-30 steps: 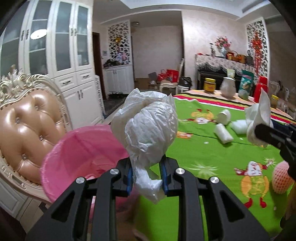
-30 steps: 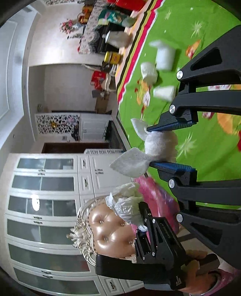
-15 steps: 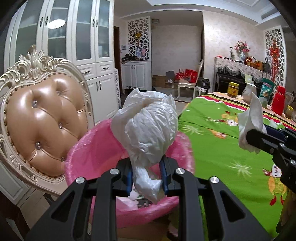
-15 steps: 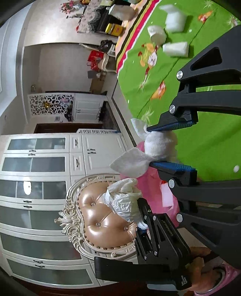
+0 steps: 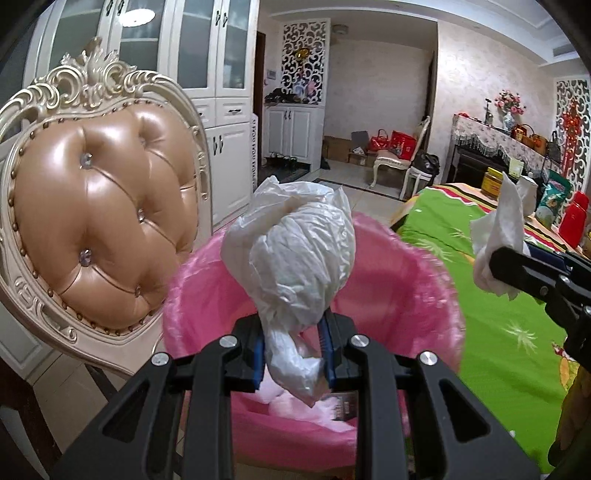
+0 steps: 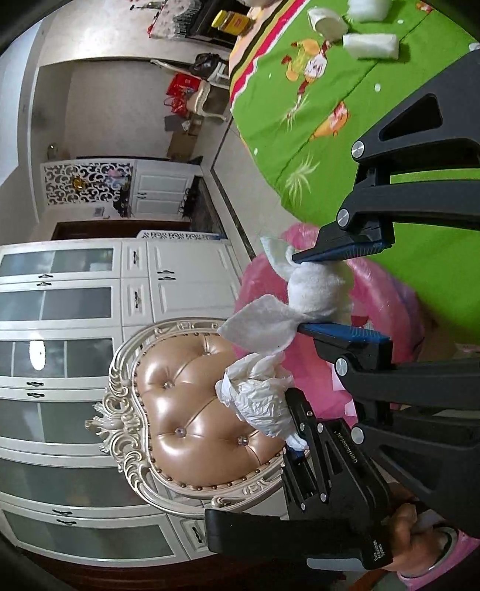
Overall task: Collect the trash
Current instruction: 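Carry the plastic bag and fruit net to the pink bin and release both, then move both open tools back over the table trash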
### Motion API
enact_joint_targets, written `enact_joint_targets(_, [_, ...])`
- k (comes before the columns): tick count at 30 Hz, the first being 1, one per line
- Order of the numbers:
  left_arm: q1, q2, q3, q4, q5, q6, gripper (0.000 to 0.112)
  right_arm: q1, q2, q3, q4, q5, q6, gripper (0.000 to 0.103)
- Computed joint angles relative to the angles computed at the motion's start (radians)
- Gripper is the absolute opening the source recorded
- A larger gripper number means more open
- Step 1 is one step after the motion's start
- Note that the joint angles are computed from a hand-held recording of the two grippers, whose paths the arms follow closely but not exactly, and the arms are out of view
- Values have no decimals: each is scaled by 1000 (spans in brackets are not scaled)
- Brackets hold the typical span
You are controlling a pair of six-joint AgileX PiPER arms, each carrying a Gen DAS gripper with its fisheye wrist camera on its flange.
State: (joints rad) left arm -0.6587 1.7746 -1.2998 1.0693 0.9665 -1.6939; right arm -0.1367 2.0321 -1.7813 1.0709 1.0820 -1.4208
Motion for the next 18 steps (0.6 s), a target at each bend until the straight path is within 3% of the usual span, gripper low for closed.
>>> enact_joint_targets(4, [28, -16, 38, -7, -34, -7, 24, 37, 18, -10, -23, -15, 24, 32])
enact_joint_targets(8, [41, -22, 68, -3, -38, -43, 32, 70, 54, -54, -53, -12, 76, 41])
enact_joint_targets(10, [47, -33, 97, 6, -37, -77, 55, 81, 89, -103, -67, 11, 122, 47])
enact_joint_targets(12, [44, -45, 117, 21, -26, -99, 60, 80, 98, -115, -64, 12, 137, 49])
enact_joint_targets(14, [36, -53, 123, 29, -14, -99, 71, 69, 102, -121, -55, 24, 146, 59])
enact_joint_targets(16, [10, -41, 106, 44, 57, -116, 95, 57, 92, -110, -46, 21, 142, 59])
enact_joint_targets(18, [-17, -35, 98, 66, 112, -146, 98, 29, 79, -101, -34, 36, 138, 60])
